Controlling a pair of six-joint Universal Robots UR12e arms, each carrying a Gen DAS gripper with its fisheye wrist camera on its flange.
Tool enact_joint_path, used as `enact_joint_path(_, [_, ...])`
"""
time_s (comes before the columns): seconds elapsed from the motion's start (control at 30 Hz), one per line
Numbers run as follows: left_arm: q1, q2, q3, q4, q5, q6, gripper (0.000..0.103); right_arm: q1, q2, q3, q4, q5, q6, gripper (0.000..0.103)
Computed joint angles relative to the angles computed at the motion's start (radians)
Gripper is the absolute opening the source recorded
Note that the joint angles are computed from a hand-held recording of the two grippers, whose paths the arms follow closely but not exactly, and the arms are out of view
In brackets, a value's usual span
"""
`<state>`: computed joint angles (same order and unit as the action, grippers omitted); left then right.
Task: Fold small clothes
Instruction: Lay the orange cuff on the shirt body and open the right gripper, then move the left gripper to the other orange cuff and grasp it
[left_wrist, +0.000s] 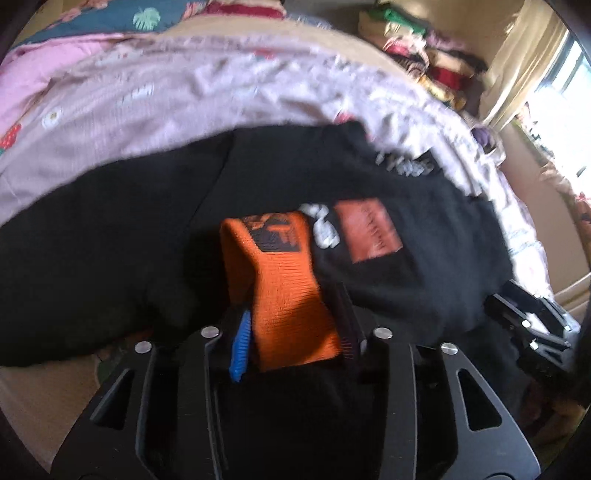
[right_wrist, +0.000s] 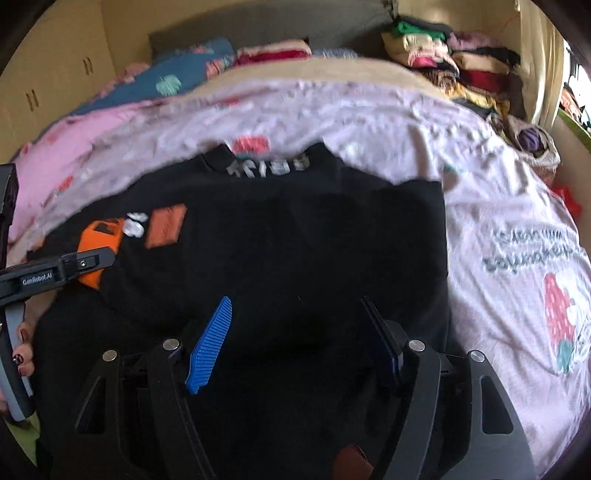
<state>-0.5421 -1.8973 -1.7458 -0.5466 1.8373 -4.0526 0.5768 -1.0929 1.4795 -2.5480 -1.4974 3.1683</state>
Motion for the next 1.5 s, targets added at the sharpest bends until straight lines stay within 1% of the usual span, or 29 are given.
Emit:
enact_joint_path(0.07, [0.002, 0.002, -0.012, 0.024, -0.004, 0.001, 0.034, -0.003, 0.008, -0.009, 0.039, -0.004, 0.016, 0.068])
enact_joint_path(0.13, [0.001, 0.009, -0.017, 0.027, -0.005, -0.002, 0.035, -0.003, 0.010, -0.009, 0.041, -0.003, 0.017, 0.069])
enact_joint_path(0.17, [-0.001, 0.012, -0.018, 0.026, -0.001, -0.007, 0.038, -0.001, 0.009, -0.009, 0.040, -0.007, 0.015, 0.069])
enact_joint_path(0.2, [-0.003, 0.015, -0.018, 0.025, 0.003, -0.009, 0.040, -0.001, 0.006, -0.007, 0.032, -0.003, 0.013, 0.069])
enact_joint_path(0.27, [-0.010, 0.025, -0.021, 0.016, 0.026, -0.013, 0.050, -0.006, -0.001, 0.002, 0.010, 0.029, 0.020, 0.072])
enact_joint_path(0.3, [-0.013, 0.028, -0.021, 0.012, 0.033, -0.016, 0.050, -0.008, -0.006, 0.008, -0.005, 0.043, 0.024, 0.073])
enact_joint_path(0.33, [-0.016, 0.033, -0.024, 0.012, 0.038, -0.019, 0.050, -0.007, -0.009, 0.012, -0.018, 0.046, 0.025, 0.078])
enact_joint_path(0.4, [-0.020, 0.043, -0.031, 0.010, 0.052, -0.021, 0.060, -0.004, -0.017, 0.021, -0.053, 0.050, 0.018, 0.085])
enact_joint_path(0.43, [-0.023, 0.047, -0.032, 0.003, 0.061, -0.022, 0.068, -0.002, -0.020, 0.024, -0.064, 0.050, 0.015, 0.088])
enact_joint_path(0.5, [-0.025, 0.057, -0.043, 0.009, 0.065, -0.028, 0.069, 0.002, -0.026, 0.028, -0.083, 0.055, 0.010, 0.091])
enact_joint_path(0.53, [-0.025, 0.059, -0.045, 0.011, 0.064, -0.030, 0.072, 0.004, -0.027, 0.029, -0.092, 0.058, 0.005, 0.094])
enact_joint_path(0.57, [-0.029, 0.063, -0.046, 0.003, 0.076, -0.037, 0.081, 0.007, -0.029, 0.030, -0.101, 0.057, -0.001, 0.095])
enact_joint_path(0.63, [-0.035, 0.065, -0.037, -0.035, 0.107, -0.050, 0.094, 0.014, -0.033, 0.032, -0.119, 0.055, -0.016, 0.097])
enact_joint_path(0.67, [-0.039, 0.068, -0.037, -0.049, 0.123, -0.056, 0.094, 0.017, -0.033, 0.032, -0.126, 0.058, -0.020, 0.097])
enact_joint_path(0.77, [-0.040, 0.080, -0.049, -0.055, 0.127, -0.078, 0.094, 0.023, -0.033, 0.031, -0.141, 0.060, -0.024, 0.098])
enact_joint_path(0.87, [-0.041, 0.093, -0.064, -0.065, 0.134, -0.102, 0.094, 0.035, -0.034, 0.031, -0.158, 0.046, -0.033, 0.098])
enact_joint_path(1.13, [-0.044, 0.131, -0.107, -0.068, 0.154, -0.162, 0.094, 0.070, -0.032, 0.028, -0.206, 0.033, -0.064, 0.098])
enact_joint_path(1.33, [-0.044, 0.168, -0.149, -0.069, 0.179, -0.221, 0.094, 0.101, -0.025, 0.014, -0.211, 0.037, -0.100, 0.098])
enact_joint_path(1.5, [-0.039, 0.198, -0.187, -0.060, 0.183, -0.278, 0.094, 0.122, -0.020, 0.002, -0.211, 0.041, -0.126, 0.098])
